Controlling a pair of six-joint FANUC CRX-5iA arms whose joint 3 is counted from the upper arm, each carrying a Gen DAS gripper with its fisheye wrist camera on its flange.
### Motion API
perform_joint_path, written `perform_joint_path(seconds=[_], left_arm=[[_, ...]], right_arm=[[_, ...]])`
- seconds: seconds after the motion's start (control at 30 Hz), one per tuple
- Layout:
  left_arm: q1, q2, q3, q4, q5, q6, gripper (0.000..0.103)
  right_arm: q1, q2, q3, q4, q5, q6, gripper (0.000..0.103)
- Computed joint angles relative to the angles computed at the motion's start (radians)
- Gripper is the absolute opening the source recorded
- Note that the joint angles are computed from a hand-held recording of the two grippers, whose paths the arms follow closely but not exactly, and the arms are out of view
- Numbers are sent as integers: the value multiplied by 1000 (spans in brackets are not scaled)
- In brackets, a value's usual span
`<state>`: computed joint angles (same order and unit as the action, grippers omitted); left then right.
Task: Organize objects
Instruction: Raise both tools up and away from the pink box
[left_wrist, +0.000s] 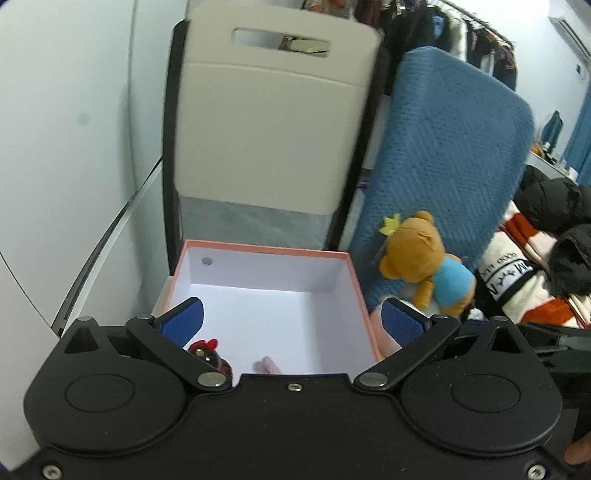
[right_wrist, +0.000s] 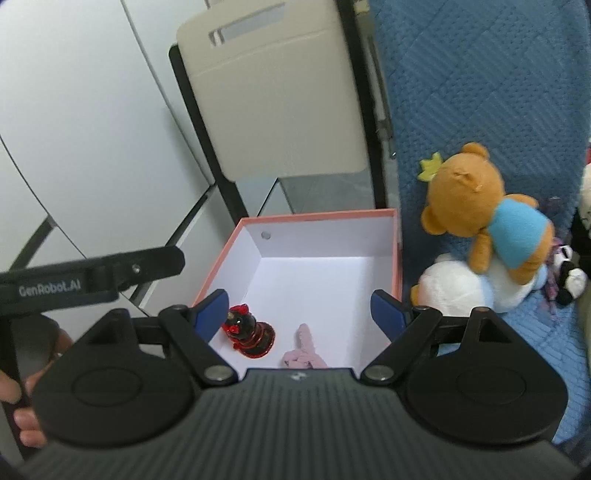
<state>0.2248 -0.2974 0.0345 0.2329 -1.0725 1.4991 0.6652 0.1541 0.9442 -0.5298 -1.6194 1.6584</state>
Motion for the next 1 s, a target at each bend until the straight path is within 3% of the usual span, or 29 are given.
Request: perform_joint_path(seconds=[0.53, 1.0], left_arm=[[-261, -70, 45, -165, -24, 202, 103], [-534, -44, 73, -372, -20, 420, 103]], right_arm=[[-279, -85, -38, -166, -46, 94, 86], [-509, -108, -87, -244, -50, 190, 86]])
